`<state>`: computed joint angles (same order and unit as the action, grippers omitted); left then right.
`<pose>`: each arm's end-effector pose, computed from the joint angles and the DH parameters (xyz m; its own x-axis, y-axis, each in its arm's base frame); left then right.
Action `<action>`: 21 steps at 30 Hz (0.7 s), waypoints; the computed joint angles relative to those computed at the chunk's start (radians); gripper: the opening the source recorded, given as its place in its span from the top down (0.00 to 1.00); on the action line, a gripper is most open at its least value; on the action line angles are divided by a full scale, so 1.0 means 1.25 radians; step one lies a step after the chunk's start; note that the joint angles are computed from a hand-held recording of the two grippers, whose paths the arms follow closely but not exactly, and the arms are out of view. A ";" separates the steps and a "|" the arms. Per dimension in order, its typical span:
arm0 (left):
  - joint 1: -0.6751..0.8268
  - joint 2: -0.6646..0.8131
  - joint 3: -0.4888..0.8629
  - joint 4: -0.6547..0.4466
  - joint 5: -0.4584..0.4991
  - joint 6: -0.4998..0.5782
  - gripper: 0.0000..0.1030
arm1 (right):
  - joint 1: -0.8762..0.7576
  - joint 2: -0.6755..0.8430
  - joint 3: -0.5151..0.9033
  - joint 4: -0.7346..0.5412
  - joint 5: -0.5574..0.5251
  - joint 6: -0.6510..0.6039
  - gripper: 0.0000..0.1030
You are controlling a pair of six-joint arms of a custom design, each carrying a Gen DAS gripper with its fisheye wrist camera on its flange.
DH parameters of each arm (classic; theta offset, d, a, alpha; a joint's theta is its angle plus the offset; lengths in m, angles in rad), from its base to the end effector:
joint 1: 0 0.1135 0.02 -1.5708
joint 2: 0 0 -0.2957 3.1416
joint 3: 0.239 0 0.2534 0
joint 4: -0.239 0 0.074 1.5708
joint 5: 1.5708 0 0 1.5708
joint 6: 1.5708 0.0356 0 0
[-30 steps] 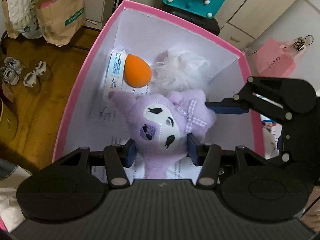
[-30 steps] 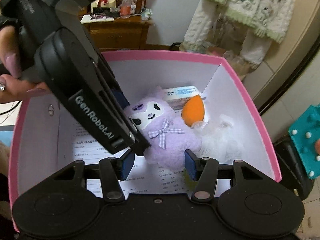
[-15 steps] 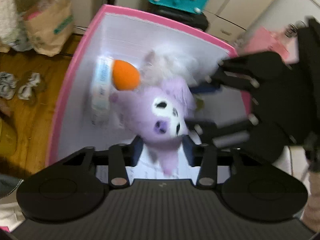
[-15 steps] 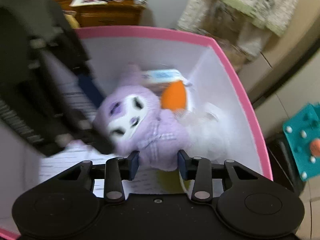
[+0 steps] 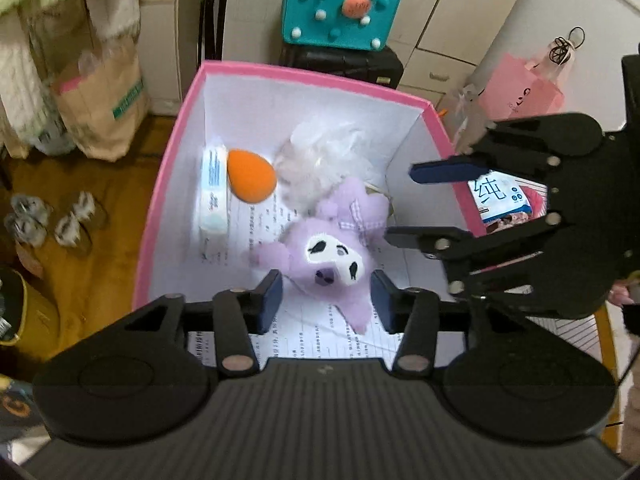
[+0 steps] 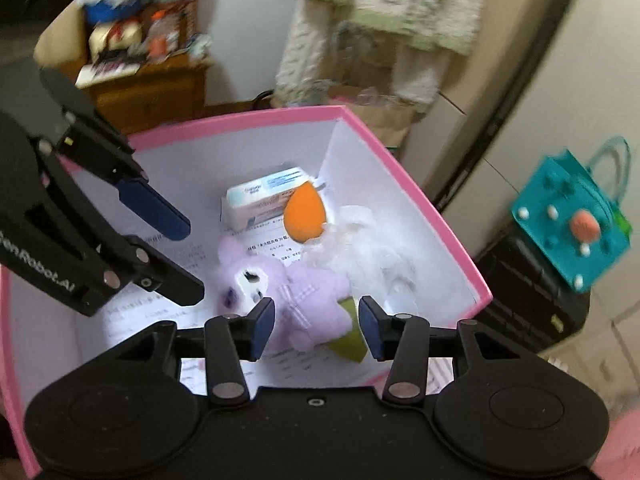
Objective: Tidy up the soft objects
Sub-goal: 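Move the open left tool back to the white plush toy with the bell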
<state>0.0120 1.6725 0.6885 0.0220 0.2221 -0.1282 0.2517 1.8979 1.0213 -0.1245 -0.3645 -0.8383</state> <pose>0.2985 -0.0043 0.1467 -0.8282 -0.1346 -0.5441 0.0085 0.9676 -0.2523 0.3615 0.1061 0.1524 -0.2339 -0.7774 -0.5839 -0.8865 0.4172 -0.2003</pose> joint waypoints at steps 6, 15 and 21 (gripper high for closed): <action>-0.027 -0.100 -0.047 -0.011 -0.041 0.017 0.47 | -0.061 -0.086 -0.045 -0.055 -0.105 0.049 0.50; -0.080 -0.278 -0.079 -0.116 -0.088 0.042 0.45 | -0.124 -0.247 -0.109 -0.182 -0.151 0.057 0.50; -0.125 -0.391 -0.084 -0.209 -0.085 0.050 0.40 | -0.206 -0.342 -0.142 -0.278 -0.195 -0.001 0.49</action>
<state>-0.1442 1.1832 0.5832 -0.2399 0.1158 -0.0651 -0.0065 1.4698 0.8436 -0.4725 -0.6081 -0.8394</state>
